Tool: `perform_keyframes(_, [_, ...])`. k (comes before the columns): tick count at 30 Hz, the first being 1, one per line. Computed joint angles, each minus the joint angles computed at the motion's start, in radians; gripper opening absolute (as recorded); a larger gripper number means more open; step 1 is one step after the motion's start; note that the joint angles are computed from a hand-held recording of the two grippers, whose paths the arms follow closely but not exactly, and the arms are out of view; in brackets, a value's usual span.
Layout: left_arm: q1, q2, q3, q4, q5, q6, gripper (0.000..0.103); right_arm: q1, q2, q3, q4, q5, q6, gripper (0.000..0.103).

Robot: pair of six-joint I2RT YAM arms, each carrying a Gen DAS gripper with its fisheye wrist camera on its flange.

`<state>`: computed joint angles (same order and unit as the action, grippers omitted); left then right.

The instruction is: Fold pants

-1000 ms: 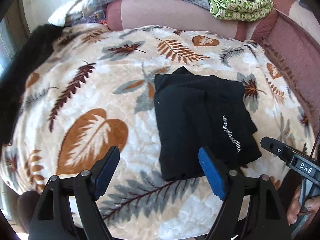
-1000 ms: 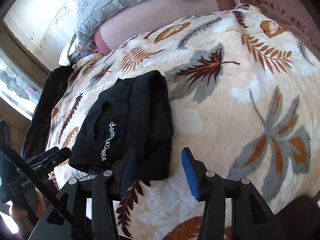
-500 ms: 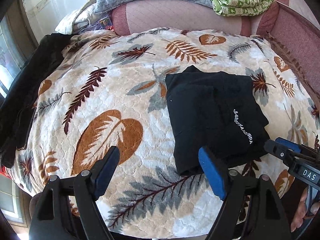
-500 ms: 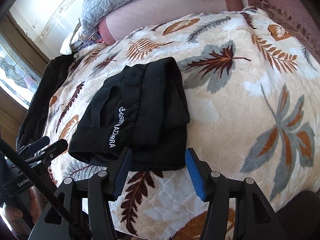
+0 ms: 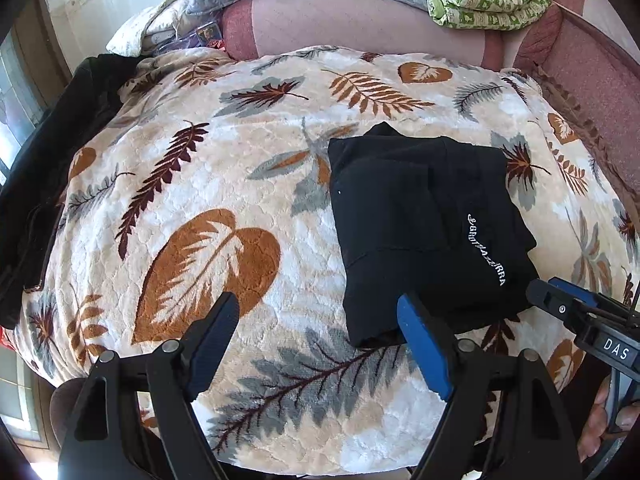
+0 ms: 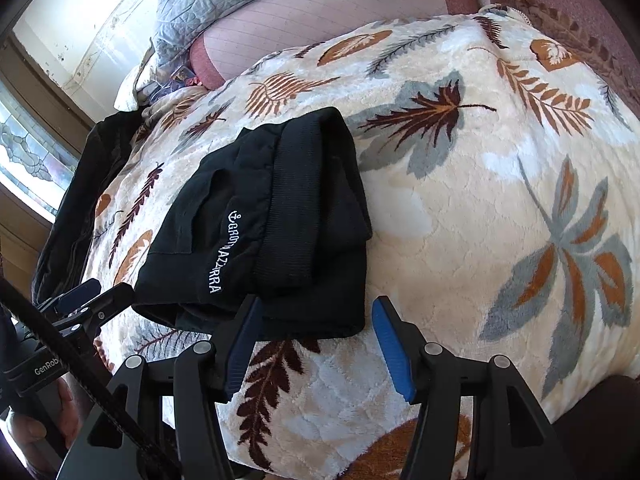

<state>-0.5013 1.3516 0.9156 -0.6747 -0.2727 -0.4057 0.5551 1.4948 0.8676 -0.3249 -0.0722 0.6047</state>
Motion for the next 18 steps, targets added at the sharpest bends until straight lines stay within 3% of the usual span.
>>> perform_keyframes(13, [0.187,-0.132,-0.041,0.141,0.156,0.041,0.082,-0.062,-0.051,-0.033,-0.005,-0.015,0.023,0.063])
perform_keyframes(16, [0.188,-0.095,-0.029,0.21,0.151,0.055,0.083,-0.067,-0.153,-0.06,-0.05,0.029,0.052,0.064])
perform_keyframes(18, [0.179,-0.055,0.0,0.218,0.153,0.059,0.083,-0.063,-0.229,-0.085,-0.083,0.074,0.062,0.071])
